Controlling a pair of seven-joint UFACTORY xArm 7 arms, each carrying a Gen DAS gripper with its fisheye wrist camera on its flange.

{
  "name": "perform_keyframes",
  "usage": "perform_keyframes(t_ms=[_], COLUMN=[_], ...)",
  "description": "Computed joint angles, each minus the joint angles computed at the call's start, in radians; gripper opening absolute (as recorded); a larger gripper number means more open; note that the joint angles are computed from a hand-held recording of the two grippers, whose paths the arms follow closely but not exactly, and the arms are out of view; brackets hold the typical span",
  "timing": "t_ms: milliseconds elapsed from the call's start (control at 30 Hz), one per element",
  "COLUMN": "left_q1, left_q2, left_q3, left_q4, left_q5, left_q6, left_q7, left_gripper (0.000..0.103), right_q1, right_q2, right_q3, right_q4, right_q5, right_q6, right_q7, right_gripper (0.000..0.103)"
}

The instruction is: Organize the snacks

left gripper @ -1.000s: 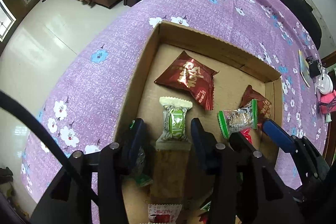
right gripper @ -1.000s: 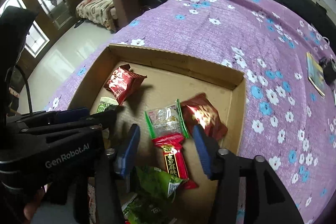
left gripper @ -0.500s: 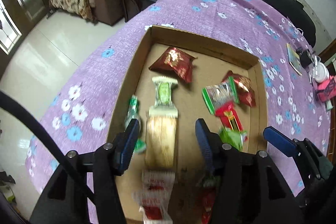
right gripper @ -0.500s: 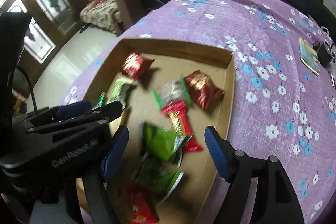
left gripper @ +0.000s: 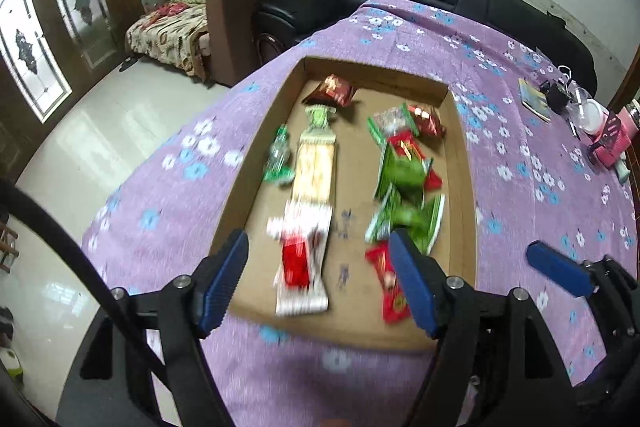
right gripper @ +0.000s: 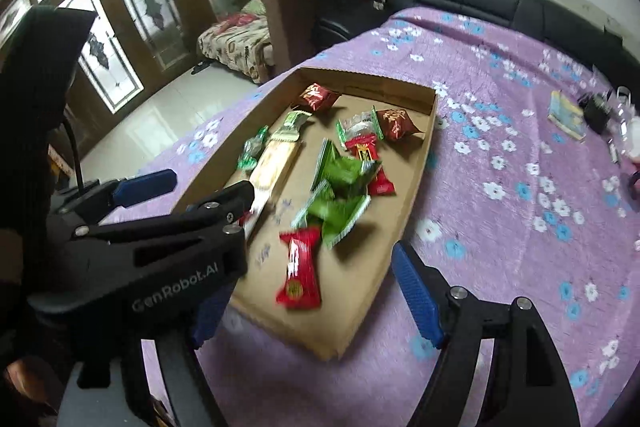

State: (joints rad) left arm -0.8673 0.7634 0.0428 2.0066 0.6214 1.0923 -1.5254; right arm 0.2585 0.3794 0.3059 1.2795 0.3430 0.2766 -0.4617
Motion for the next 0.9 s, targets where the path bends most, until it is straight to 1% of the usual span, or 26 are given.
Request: perform_keyframes(t_ms=[133, 267, 333, 400, 467, 567, 667, 700, 767, 800, 867, 900], left_q1=[-0.036, -0.055, -0.058, -0.068, -0.073, -0.08, -0.078, -0.075, -0.075, -0.075, -0.074, -0.074], left_q2=[-0.046, -0.069, -0.078, -0.084, -0.088, -0.09, -0.094, -0.094, -0.096, -0.096, -0.097, -0.099], left_q3=[0.001, -0.014, -0.021, -0.025, -0.029, -0.035, -0.043, -0.044, -0.045, -0.045, -0.047, -0.047], left_q4=[-0.088, -0.129, -0.146, -0.153, -0.155, -0.154, -0.159, -0.159, -0.162, -0.161, -0.163, -0.168], left_q5=[0.026, 0.052, 0.062, 0.078, 0.093, 0.114, 0.123, 0.124, 0.128, 0.13, 0.131, 0.132], left_q6=[-0.002, 0.022, 0.027, 0.045, 0.061, 0.076, 0.073, 0.07, 0.065, 0.067, 0.063, 0.062], left_q7=[-0.097, -0.155, -0.18, -0.2, -0.209, -0.212, -0.213, -0.212, -0.216, -0.216, -0.214, -0.218], left_gripper=[0.074, 0.074, 0.074, 0.074, 0.074, 0.074, 0.074, 0.074, 0.074, 0.074, 0.074, 0.074], right_q1=[-0.001, 0.007, 0.018, 0.033, 0.027, 0.062, 0.12, 0.115, 0.138, 0.14, 0.105, 0.116], right_q2=[-0.077, -0.122, -0.14, -0.15, -0.161, -0.162, -0.16, -0.16, -0.158, -0.158, -0.156, -0.156], right_q3=[0.007, 0.002, -0.01, -0.031, -0.029, -0.077, -0.152, -0.147, -0.177, -0.181, -0.14, -0.149], right_q4=[-0.138, -0.219, -0.248, -0.263, -0.285, -0.296, -0.302, -0.304, -0.306, -0.307, -0.303, -0.302], right_q5=[-0.008, -0.032, -0.055, -0.081, -0.093, -0.153, -0.233, -0.243, -0.29, -0.307, -0.307, -0.326], right_q6=[-0.114, -0.182, -0.216, -0.227, -0.251, -0.271, -0.277, -0.275, -0.27, -0.268, -0.257, -0.256], right_q7=[-0.026, -0.003, 0.027, 0.075, 0.102, 0.187, 0.295, 0.312, 0.366, 0.386, 0.382, 0.395], right_gripper=[0.079, 0.08, 0.081, 0.082, 0.082, 0.083, 0.083, 0.083, 0.083, 0.083, 0.083, 0.083])
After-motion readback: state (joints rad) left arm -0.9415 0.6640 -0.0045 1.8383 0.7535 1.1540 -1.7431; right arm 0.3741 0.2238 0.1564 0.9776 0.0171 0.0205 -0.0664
